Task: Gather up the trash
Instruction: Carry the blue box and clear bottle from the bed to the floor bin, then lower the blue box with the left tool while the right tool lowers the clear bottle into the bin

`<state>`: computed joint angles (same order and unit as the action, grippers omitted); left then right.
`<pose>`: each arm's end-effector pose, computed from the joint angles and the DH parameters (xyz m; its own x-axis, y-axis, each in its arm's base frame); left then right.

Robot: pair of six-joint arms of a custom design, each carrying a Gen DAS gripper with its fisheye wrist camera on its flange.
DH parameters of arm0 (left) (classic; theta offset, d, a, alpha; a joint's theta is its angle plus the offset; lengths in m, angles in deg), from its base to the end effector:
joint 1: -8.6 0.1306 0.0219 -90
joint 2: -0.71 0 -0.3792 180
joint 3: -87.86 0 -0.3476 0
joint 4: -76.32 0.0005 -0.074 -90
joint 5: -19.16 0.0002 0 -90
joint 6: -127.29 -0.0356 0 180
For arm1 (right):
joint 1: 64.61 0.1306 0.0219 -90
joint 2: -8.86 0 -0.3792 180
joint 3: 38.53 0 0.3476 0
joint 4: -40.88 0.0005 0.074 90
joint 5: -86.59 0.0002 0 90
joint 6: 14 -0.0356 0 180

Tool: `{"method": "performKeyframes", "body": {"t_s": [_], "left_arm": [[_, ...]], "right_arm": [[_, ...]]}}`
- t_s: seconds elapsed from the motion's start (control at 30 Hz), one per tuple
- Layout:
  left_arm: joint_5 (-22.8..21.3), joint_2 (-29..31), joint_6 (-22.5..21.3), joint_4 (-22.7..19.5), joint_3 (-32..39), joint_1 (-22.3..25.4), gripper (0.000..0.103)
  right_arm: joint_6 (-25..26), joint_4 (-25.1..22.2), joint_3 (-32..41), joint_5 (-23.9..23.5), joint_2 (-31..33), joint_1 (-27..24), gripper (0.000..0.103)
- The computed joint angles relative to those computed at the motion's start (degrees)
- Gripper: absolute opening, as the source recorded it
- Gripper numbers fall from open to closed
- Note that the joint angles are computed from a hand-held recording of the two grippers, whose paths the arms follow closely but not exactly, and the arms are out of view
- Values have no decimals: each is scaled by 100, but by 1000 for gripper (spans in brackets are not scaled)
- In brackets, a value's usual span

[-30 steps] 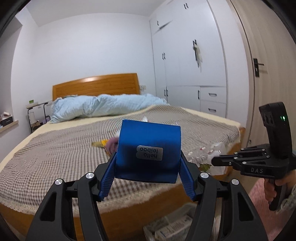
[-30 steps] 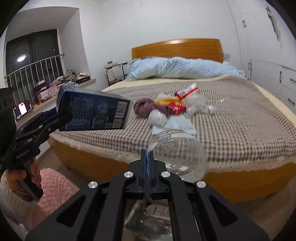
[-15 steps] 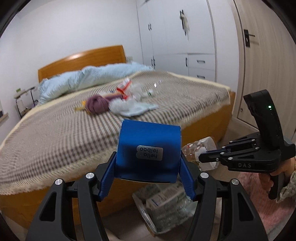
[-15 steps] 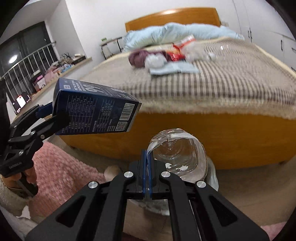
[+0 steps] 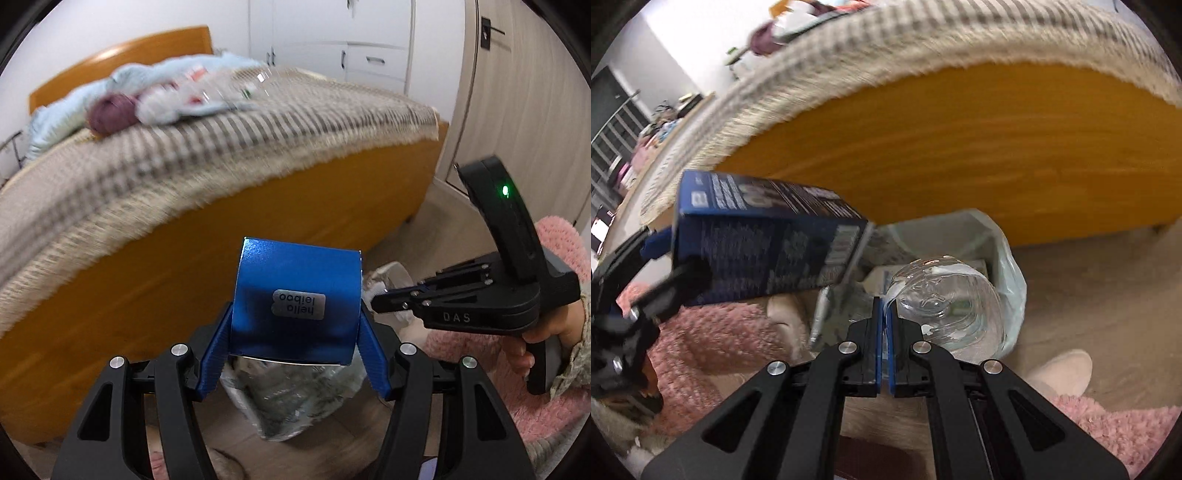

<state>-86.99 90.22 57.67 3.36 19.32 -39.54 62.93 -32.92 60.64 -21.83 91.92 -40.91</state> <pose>0.2799 -0.2983 0.5555 -0.6947 0.2740 -0.6651 0.3805 0.9246 -0.0164 0.3322 0.1575 0.5123 -0.8751 -0.1498 -0.4603 -0.3471 0.8569 0.3810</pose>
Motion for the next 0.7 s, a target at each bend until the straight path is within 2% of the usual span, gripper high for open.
{"method": "performKeyframes", "body": {"t_s": [0.23,0.47,0.57,0.7], "left_arm": [[689,433,-11,247,-371,155,60],[1322,787,-288,186,-462,331,60],[1566,958,-621,96,-380,387,60],[1676,1169,-1348,24,-281,383,60]], "right_arm": [[-36,-299,-93,67,212,-101,2],[-119,-437,-19,390,404,-71,2],[-139,-548,94,465,487,-89,2],[-159,-657,184,424,619,-142,2]]}}
